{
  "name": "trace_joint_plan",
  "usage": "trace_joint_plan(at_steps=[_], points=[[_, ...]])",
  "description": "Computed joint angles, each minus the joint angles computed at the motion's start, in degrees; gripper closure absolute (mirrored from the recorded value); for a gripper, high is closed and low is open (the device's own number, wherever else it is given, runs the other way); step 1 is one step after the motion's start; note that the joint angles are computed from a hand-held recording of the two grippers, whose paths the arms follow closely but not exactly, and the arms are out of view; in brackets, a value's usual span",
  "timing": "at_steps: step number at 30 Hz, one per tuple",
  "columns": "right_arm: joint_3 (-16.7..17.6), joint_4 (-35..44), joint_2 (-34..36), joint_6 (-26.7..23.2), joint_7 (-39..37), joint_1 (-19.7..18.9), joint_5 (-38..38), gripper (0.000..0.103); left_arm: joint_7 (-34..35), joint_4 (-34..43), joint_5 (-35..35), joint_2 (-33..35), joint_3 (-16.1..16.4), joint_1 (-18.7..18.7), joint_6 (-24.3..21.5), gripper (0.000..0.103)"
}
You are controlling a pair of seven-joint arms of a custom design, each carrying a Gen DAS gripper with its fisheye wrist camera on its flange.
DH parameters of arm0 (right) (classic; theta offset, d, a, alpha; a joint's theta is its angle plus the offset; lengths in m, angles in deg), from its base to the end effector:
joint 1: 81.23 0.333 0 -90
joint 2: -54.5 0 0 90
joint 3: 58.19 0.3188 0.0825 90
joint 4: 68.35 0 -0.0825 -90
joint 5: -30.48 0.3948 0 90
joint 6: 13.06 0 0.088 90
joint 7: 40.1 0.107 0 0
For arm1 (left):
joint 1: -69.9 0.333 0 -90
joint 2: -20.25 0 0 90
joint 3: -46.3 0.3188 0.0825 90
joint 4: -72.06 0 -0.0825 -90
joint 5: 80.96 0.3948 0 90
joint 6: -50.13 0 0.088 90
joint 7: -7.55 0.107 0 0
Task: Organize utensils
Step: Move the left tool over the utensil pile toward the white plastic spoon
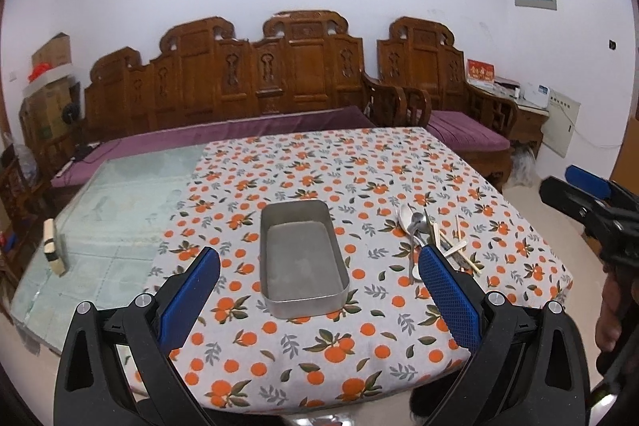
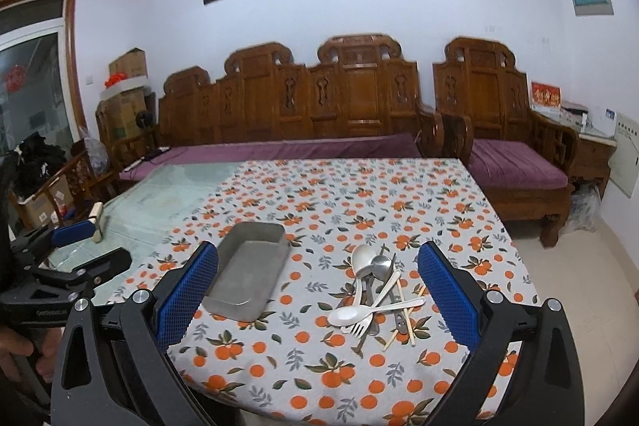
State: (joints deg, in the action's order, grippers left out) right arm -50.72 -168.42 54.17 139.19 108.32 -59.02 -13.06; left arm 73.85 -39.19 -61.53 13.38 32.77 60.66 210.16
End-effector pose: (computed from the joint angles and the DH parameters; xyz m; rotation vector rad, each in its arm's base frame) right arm 0.5297 0.3244 0.6638 -1.5441 1.5276 -0.7750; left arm 0.5305 -0.2479 0.6485 -1.4276 1.8494 -0.9926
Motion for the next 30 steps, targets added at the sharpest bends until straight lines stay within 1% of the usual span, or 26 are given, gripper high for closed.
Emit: trace_joint_plan(at_steps=[2, 4, 8, 13, 19, 23, 25, 28, 30], points=[[-0.6, 1.8, 2.0, -0.6, -3.0, -0.4, 2.5, 0.004, 2.8, 1.5, -2.9, 2.1, 0.5, -0.7, 0.2, 0.007], [-1.3, 3.3, 3.5, -1.6, -5.0, -0.4, 3.9, 0.006, 4.5, 3.3, -4.4, 4.1, 0.7, -1.1, -0.1, 0.007], [-2.7, 5.6, 6.0, -2.7, -8.5, -0.6, 8.2, 0.008, 7.7, 7.7, -7.3, 8.5, 1.2, -1.9, -2.4, 0.007], [-4.3, 7.7, 9.1, -4.0, -13.7, -0.8, 11.4, 0.013, 13.7, 12.9, -12.2, 14.0, 1.2, -2.5, -4.1, 0.007], [-5.8, 4.5, 9.9, -4.3, -18.1, -1.8, 15.2, 0.020, 19.2, 18.3, -15.1, 20.0, 0.5, -3.6, -6.7, 0.007], [-6.4, 0.8, 9.1, -3.7, -17.3, -2.5, 16.1, 0.021, 22.6, 21.4, -16.4, 23.8, -0.2, -4.7, -8.3, 0.007], [-6.3, -0.4, 9.1, -3.4, -18.1, -3.4, 18.3, 0.022, 24.8, 23.6, -18.0, 25.9, -0.9, -5.0, -10.1, 0.008], [-6.3, -0.7, 9.8, -3.3, -20.0, -4.4, 20.9, 0.022, 28.4, 27.9, -20.5, 30.0, -1.9, -5.5, -13.3, 0.013], [-6.4, -0.9, 10.0, -3.6, -20.6, -4.6, 21.9, 0.022, 29.4, 30.3, -21.2, 32.0, -1.9, -6.1, -14.9, 0.020]])
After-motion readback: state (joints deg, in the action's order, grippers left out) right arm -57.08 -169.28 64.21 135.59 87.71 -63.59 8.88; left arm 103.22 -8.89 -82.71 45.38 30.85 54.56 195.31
